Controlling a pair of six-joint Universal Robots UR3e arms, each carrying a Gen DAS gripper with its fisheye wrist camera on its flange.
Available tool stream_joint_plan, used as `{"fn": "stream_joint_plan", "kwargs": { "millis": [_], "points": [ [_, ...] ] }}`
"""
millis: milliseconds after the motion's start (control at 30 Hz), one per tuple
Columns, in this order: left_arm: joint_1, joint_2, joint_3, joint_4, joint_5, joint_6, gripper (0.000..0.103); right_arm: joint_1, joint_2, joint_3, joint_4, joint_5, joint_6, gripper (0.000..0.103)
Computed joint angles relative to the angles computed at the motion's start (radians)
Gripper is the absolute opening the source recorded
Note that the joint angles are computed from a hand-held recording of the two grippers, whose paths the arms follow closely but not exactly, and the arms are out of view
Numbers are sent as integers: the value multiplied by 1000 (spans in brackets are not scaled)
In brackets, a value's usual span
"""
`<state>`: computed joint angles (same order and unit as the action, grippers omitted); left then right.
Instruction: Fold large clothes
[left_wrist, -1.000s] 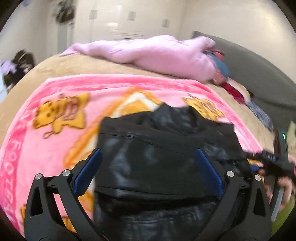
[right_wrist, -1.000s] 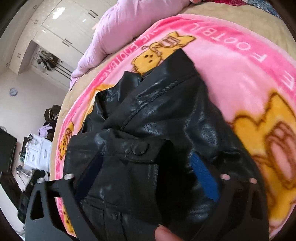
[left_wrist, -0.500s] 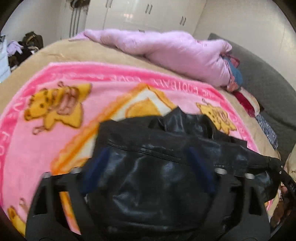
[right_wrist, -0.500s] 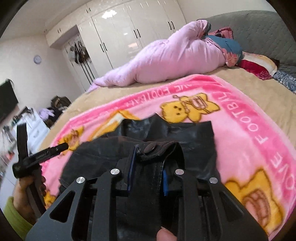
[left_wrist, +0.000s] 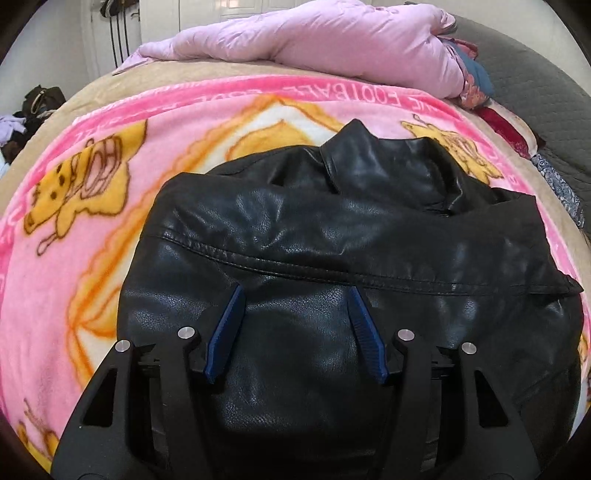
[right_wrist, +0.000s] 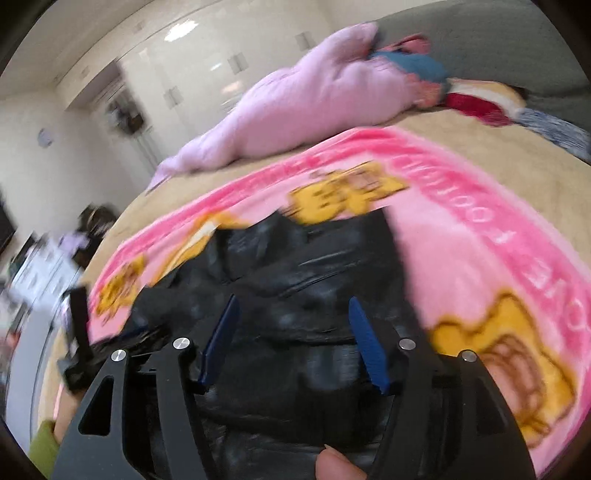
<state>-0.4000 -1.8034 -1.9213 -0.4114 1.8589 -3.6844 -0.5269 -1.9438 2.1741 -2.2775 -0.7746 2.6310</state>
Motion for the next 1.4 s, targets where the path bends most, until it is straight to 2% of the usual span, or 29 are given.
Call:
{"fn": "stream_joint_plan", "kwargs": {
  "millis": [100, 133, 200, 233, 267, 400, 533, 633, 700, 767, 867, 933, 1067, 1200, 1233, 1300, 1400],
  "points": [
    [1, -12, 3, 2, 3, 12, 51, 151, 100, -45, -47, -90, 4, 81],
    [2, -11, -6, 15, 1, 16, 51, 186, 130, -51, -76, -123, 12, 82],
    [14, -6, -26, 41, -17, 20, 51, 303, 241, -76, -187, -307, 92, 82],
    [22, -3, -35, 51, -28, 22, 51, 323, 276, -93, -177, -347, 111, 82],
    [29, -2, -42, 60, -39, 21, 51, 330, 321, -102, -169, -364, 140, 82],
    [18, -8, -49, 79, -27, 10, 51, 390, 350, -59, -296, -447, 172, 82],
    [26, -7, -66, 108, -40, 18, 51, 370, 364, -38, -332, -408, 200, 85],
    [18, -16, -49, 93, -26, 5, 51, 392, 357, -22, -367, -442, 209, 85],
    [9, -12, -49, 88, -14, -3, 51, 355, 313, 7, -355, -402, 191, 85],
    [-3, 4, -46, 67, -5, -2, 52, 278, 208, 72, -331, -314, 166, 85],
    [-30, 16, -22, 20, 14, -1, 59, 185, 77, 122, -240, -220, 114, 85],
    [-46, 27, -15, 9, 10, 1, 67, 131, 10, 134, -168, -170, 79, 89],
    [-86, 53, -3, -2, 1, -3, 70, 55, -106, 123, -3, -115, 11, 92],
    [-129, 69, 6, 6, 16, -30, 82, -39, -223, 110, 186, -42, -85, 97],
    [-140, 73, 10, 8, 19, -35, 82, -75, -261, 104, 258, -15, -128, 97],
    [-160, 76, 29, -5, 33, -46, 89, -109, -301, 104, 309, 6, -158, 98],
    [-192, 85, 63, -44, 79, -63, 93, -156, -346, 87, 398, 26, -202, 98]
  ]
}}
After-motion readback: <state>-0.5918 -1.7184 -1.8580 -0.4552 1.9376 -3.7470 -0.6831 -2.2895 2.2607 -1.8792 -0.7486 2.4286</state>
